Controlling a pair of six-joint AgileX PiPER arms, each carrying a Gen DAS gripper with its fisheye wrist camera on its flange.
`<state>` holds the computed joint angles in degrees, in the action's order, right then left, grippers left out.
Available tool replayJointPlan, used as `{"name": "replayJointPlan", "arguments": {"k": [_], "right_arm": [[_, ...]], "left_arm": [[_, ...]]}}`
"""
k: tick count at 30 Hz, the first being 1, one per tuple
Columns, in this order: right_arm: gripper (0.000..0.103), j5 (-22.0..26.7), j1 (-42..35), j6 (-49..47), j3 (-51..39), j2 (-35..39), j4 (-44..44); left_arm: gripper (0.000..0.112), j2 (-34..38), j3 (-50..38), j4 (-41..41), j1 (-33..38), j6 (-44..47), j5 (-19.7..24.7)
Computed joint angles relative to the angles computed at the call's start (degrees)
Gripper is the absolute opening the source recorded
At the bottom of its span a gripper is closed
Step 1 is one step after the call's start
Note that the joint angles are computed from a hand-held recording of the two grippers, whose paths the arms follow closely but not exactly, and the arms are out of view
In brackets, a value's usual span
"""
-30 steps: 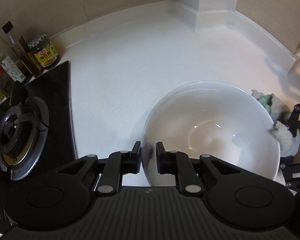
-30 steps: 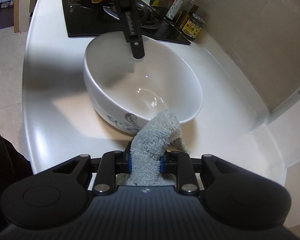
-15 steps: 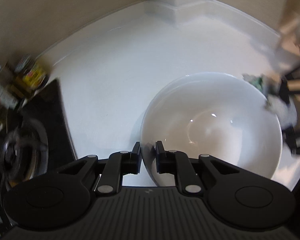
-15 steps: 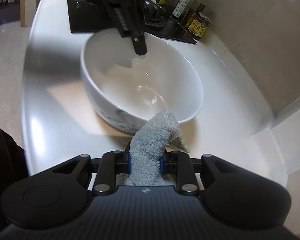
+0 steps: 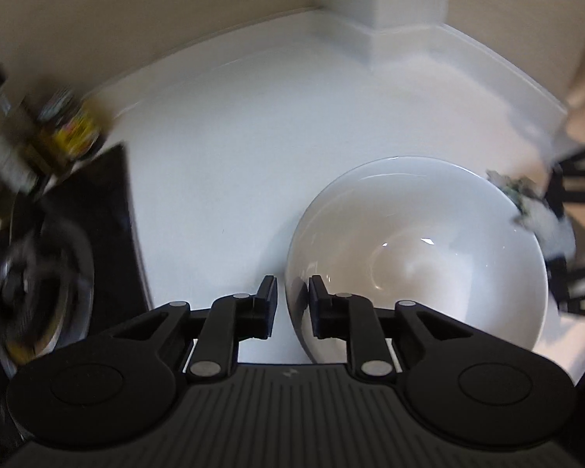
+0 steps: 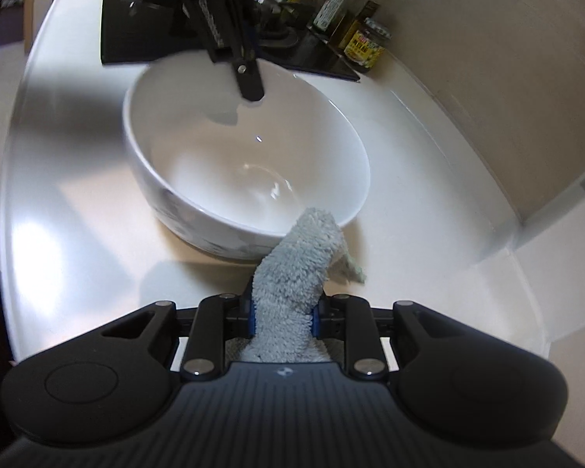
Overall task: Clean bowl
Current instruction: 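Keep wiping the bowl's outer wall with the cloth in the right gripper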
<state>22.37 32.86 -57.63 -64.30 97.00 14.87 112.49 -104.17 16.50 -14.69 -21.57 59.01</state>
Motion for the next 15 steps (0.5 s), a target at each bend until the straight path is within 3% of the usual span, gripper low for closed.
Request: {"name": "replayJointPlan", "arguments": {"k": [4, 7, 11, 15], "right_arm": [[0.020, -0.2, 1.5, -2.2, 3.2, -2.5, 2.5], [0.020, 0.8, 0.6, -8.1, 3.3, -2.4, 5.8], [0.020, 0.9, -1.3, -7.0, -1.0, 0.1, 3.2], [0.020, -0.2, -2.2, -12.0, -4.9, 1.9, 1.8]], "left_arm": [[0.019, 1.5, -1.5, 2.8, -1.6, 4.5, 1.0], [0.019, 2.2, -3.8, 0.0, -0.5, 14.3, 2.1], [0.020, 3.5, -6.5, -3.5, 1.1, 27.6, 1.5], [0.021, 6.9, -12.8, -6.2, 2.2, 38.4, 3.0]]}}
